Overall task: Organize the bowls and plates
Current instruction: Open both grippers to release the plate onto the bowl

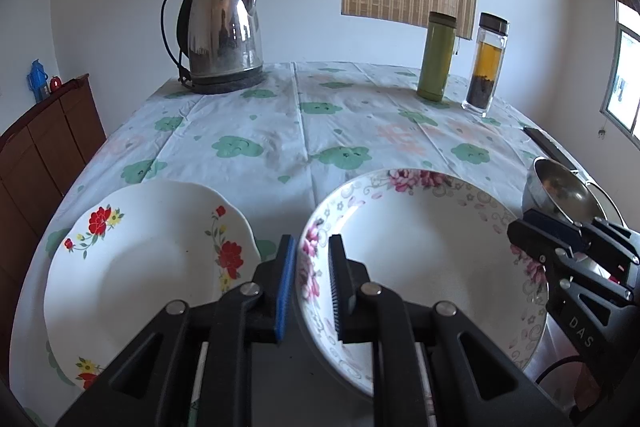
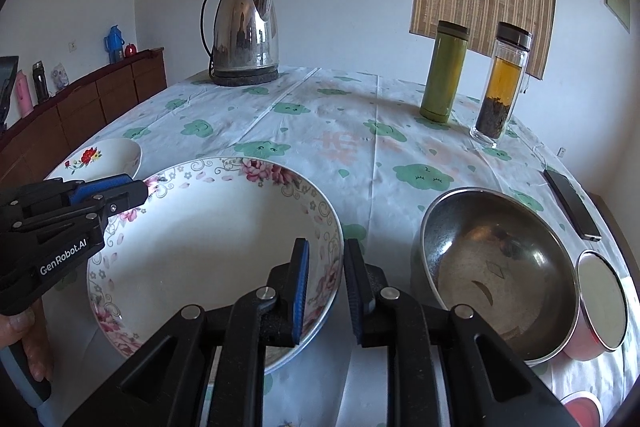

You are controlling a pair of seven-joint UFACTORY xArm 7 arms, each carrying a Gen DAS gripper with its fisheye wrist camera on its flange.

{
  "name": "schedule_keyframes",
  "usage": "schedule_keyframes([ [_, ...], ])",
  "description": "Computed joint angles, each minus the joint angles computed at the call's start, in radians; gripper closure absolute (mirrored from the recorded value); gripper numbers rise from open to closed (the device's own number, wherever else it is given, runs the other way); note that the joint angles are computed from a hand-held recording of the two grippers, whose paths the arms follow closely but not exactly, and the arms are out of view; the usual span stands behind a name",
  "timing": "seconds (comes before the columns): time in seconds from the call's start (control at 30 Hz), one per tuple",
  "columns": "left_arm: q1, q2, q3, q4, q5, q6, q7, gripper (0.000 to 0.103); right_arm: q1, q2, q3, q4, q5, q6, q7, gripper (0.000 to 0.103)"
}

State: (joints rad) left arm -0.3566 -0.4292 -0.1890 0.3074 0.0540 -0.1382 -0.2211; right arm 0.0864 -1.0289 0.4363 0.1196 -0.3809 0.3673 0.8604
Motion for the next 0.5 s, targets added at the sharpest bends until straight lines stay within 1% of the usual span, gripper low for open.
schedule_keyframes([
  [0.07,0.003,-0.002,-0.001,0.0,0.002,0.002,0.001,0.09,0.005,-0.01,0.005,-0.004,-0.005,-0.006,-0.002,0.083],
  [0.13,0.008,-0.003,-0.006,-0.001,0.002,-0.001,0.0,0.081,0.006,-0.014,0.017,-0.001,-0.009,-0.002,0.001,0.082],
  [0.2,0.019,-0.009,-0.018,-0.005,0.005,-0.007,0.0,0.075,0.006,-0.015,0.024,0.001,-0.014,-0.001,0.004,0.082],
  [0.3,0.036,-0.013,-0.041,-0.006,0.006,-0.009,-0.004,0.075,0.007,-0.019,0.025,0.001,-0.017,0.0,0.006,0.082],
  [0.37,0.041,-0.015,-0.045,-0.007,0.006,-0.01,-0.008,0.071,0.007,-0.018,0.022,0.0,-0.019,-0.003,0.005,0.082],
  [0.43,0.054,-0.018,-0.06,-0.007,0.004,-0.012,-0.015,0.063,0.006,-0.019,0.022,0.0,-0.019,-0.003,0.006,0.081],
  [0.5,0.049,-0.021,-0.054,-0.011,0.005,-0.02,-0.018,0.062,0.006,-0.019,0.024,0.001,-0.02,-0.002,0.007,0.081],
])
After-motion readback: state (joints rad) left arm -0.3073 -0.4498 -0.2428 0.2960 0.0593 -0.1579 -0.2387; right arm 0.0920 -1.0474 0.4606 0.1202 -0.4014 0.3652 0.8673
